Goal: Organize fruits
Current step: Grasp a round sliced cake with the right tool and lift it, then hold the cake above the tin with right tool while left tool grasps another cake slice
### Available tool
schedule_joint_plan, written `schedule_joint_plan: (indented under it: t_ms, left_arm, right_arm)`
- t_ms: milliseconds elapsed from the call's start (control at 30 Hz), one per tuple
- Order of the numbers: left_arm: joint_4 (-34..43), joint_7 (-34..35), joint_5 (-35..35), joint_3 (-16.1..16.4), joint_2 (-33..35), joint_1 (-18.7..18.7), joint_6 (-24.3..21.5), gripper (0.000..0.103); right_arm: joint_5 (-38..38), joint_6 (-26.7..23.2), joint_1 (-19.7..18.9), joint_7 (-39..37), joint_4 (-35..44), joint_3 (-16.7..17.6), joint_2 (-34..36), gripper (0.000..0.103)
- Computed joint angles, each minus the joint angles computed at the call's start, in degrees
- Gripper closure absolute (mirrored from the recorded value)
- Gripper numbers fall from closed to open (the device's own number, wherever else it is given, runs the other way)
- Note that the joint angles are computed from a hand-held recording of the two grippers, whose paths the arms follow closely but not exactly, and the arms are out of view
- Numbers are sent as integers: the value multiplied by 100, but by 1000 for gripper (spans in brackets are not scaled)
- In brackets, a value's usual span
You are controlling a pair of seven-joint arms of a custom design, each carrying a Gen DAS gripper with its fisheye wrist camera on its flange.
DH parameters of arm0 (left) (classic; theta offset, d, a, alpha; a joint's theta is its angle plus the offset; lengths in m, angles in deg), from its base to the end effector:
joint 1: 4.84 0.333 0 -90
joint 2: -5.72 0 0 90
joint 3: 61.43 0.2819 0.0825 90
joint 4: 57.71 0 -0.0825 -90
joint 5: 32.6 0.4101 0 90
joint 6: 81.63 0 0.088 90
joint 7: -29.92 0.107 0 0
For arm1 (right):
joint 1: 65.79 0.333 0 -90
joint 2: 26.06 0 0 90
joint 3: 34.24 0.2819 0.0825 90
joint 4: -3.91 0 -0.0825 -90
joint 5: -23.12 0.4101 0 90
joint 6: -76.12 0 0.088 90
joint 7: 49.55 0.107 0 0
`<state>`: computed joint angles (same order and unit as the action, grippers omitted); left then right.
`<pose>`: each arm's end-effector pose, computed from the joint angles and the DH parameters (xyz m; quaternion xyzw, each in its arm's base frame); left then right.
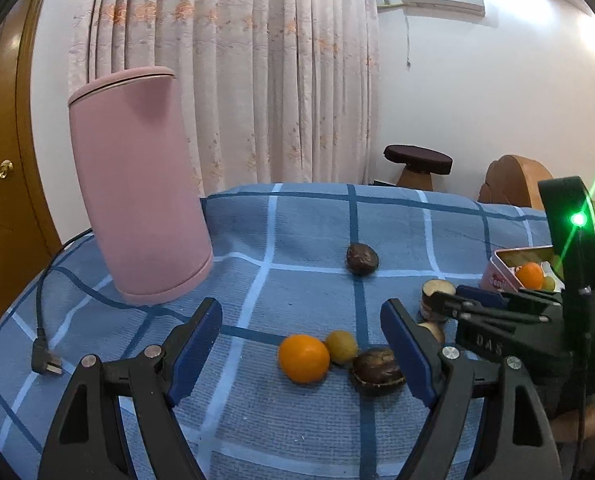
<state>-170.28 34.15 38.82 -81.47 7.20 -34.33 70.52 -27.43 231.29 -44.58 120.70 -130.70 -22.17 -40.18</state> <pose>0.3867 -0.4919 0.4749 -0.5065 0.7021 -0.4097 0.2875 0.4305 0.3173 0.4363 -0.6133 0.6797 -0.2494 0.3156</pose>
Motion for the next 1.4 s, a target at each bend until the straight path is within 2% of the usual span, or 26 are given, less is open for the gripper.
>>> schedule_joint_plan:
  t_ms: [33, 67, 167, 267, 433, 467, 533, 600, 633, 700, 733, 800, 900, 967, 1067, 1100, 1133, 1267, 1333, 1367, 1400]
  left_arm:
    - [-3, -6, -12, 1, -3, 0, 11, 20]
    - [2, 17, -17, -1, 3, -3, 10, 20]
    - [33, 93, -52, -5, 40, -20, -19, 20]
    - [55, 189, -126, 2, 81, -33, 1, 20]
    - [95, 221, -32, 42, 169, -50, 385, 20]
    - [115, 261, -11, 61, 222, -33, 693, 20]
    - [202, 567, -206, 68, 362, -39, 1027, 20]
    - [377, 1018, -533, 48, 557, -106, 1082, 21]
    - [562, 1415, -873, 7, 745, -149, 1040, 24]
    - [899, 2187, -1584, -61, 1066, -229, 889, 46]
    - [1038, 2424, -1791, -58, 1186, -284, 794, 49]
    - [1608, 2935, -2118, -50, 1629, -503, 222, 50]
    - [2225, 3345, -2471, 66, 2090, -791, -453, 50]
    - [2500, 3364, -2437, 242, 2246, -1041, -864, 50]
    - [2594, 3432, -2469, 352, 2286, -1177, -1058, 51]
    - [2552, 3432, -2458, 374, 2260, -1194, -1035, 60]
    - [2466, 3384, -2375, 419, 2187, -1217, -1006, 64]
    - [1701, 3797, -3002, 203, 1712, -731, -154, 64]
    - [1537, 3804, -3233, 166, 1617, -605, 86, 66]
    - [1374, 3742, -3297, 164, 1526, -535, 375, 74]
    - [1244, 3688, -3316, 167, 1450, -484, 662, 89]
  right_arm:
    - [270, 64, 68, -299, 49, -103, 92, 60]
    - [624, 112, 147, -646, 97, -209, 203, 59]
    - [1298, 757, 158, -967, -77, -451, 287, 61]
    - [1166, 698, 34, -886, -125, -307, 208, 63]
    - [-256, 872, -501, 661, -522, 241, -530, 63]
    - [-579, 834, -616, 1020, -637, 384, -803, 63]
    - [-874, 616, -678, 1408, -833, 556, -1240, 63]
    - [-958, 165, -598, 1531, -1098, 696, -1729, 63]
    - [-968, 36, -551, 1557, -1206, 719, -1891, 63]
    - [-941, -183, -445, 1562, -1454, 727, -2228, 63]
    - [-911, -238, -399, 1549, -1545, 716, -2335, 63]
    - [-807, -299, -321, 1518, -1711, 662, -2514, 63]
    - [-667, -210, -302, 1487, -1798, 560, -2577, 63]
    - [-571, -144, -293, 1409, -1854, 511, -2630, 63]
    - [-449, -88, -279, 1279, -1922, 493, -2692, 63]
    - [-419, -61, -289, 1259, -1925, 498, -2698, 63]
    - [-404, -39, -308, 1265, -1930, 523, -2704, 63]
    - [-405, -81, -383, 1324, -1968, 645, -2815, 63]
    - [-421, -47, -411, 1381, -2002, 659, -2878, 63]
    - [-417, -48, -414, 1406, -2013, 676, -2903, 63]
    - [-423, -46, -424, 1440, -2029, 698, -2931, 63]
